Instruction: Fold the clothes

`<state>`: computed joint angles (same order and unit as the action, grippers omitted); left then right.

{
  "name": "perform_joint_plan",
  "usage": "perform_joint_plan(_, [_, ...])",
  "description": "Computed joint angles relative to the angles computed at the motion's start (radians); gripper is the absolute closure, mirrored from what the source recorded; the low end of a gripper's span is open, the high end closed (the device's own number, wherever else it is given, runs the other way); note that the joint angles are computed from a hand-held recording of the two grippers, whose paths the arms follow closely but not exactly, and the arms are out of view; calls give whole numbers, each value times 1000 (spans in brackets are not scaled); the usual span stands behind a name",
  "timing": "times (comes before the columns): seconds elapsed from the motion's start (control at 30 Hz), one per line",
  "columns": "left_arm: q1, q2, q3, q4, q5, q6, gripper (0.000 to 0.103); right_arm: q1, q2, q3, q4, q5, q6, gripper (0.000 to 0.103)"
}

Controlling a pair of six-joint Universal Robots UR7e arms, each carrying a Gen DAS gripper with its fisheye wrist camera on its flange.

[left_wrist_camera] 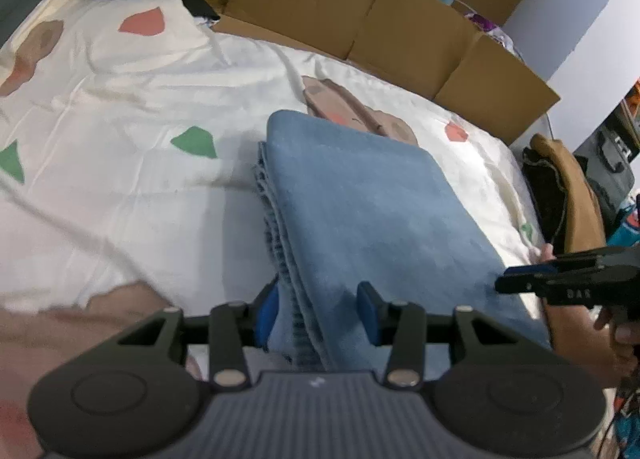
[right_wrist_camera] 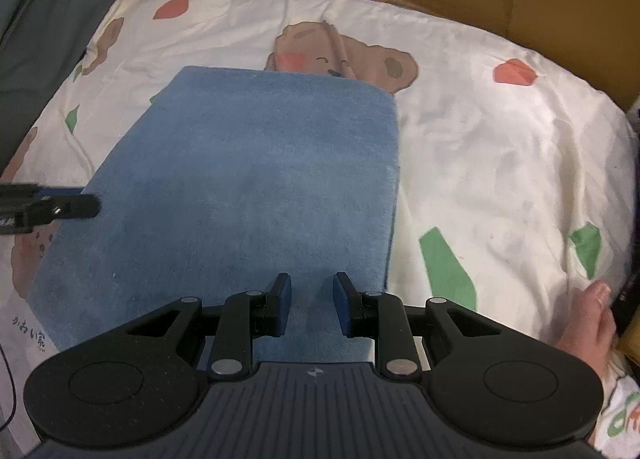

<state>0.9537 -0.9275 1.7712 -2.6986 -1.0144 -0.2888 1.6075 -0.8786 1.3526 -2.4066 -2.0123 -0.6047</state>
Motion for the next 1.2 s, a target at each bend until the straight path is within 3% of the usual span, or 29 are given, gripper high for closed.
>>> perform_joint_plan(0.23, [-34, -37, 65, -21, -37, -106, 58, -2, -26, 23, -9, -11, 56, 72])
perform_joint_plan(0.47, [-14, -31, 111, -92, -104, -227, 58, -26, -15, 24, -55, 15, 142, 71])
perform_joint_plan(0.53, [-2, -29, 121, -120, -128, -262, 59, -31, -14, 32, -70, 14, 165, 66])
perform_joint_plan(0.7, [7, -40, 129, -147, -145, -240, 80, -33, -21, 55, -109, 0, 186, 64])
perform_joint_plan(0.9, [4, -37, 112, -132, -137, -218, 82, -45, -36, 50, -12, 26, 259, 63])
perform_joint_plan(1.2, [-11, -41, 111, -114, -98, -227, 83, -43, -108, 134, 59, -8, 420, 64])
